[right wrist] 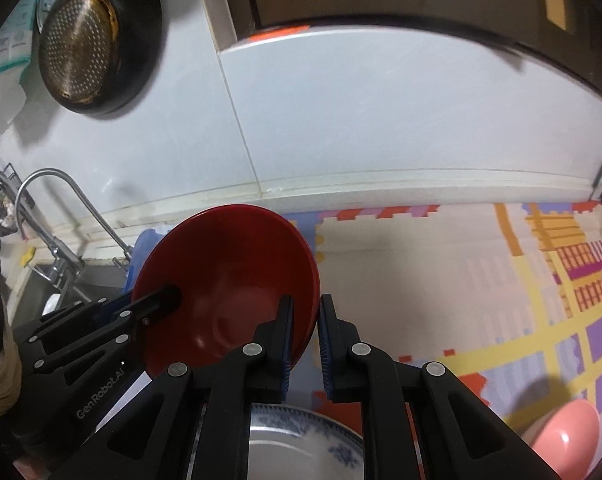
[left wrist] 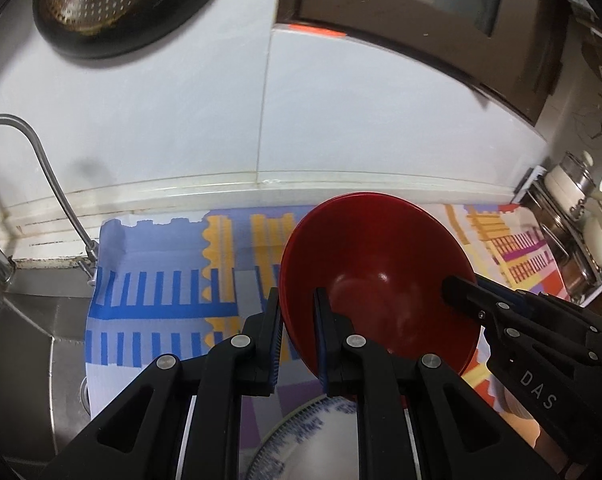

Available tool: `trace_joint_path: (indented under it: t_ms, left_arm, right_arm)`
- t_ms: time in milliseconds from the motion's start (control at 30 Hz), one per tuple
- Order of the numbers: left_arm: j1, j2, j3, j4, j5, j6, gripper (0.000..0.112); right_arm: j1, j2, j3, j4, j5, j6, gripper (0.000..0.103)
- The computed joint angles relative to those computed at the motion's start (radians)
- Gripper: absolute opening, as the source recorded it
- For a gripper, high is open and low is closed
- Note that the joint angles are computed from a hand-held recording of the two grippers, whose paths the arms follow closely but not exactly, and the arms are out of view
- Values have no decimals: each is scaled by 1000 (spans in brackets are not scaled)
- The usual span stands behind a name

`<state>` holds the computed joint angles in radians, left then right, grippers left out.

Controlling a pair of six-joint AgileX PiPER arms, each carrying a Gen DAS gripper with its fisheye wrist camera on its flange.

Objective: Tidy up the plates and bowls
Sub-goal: 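Lift the red-black bowl with both grippers and carry it to the pink bowl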

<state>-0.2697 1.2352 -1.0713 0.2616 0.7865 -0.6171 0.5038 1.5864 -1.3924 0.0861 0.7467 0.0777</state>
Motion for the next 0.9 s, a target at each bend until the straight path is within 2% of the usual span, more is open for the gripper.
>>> trace_joint_path:
  t_ms: [233, 500, 900]
  left_arm:
    - [-182, -23, -35, 135, 101, -173, 16]
    - [-406, 5, -99, 268, 209, -376, 16]
    - [-651, 154, -261, 366, 309, -541, 17]
  right_arm:
    - [-38, -126, 97, 14, 3, -34, 13]
    - [-154, -262, 186, 113, 26, -165, 13]
    - [-452, -397, 249, 318, 141, -452, 13]
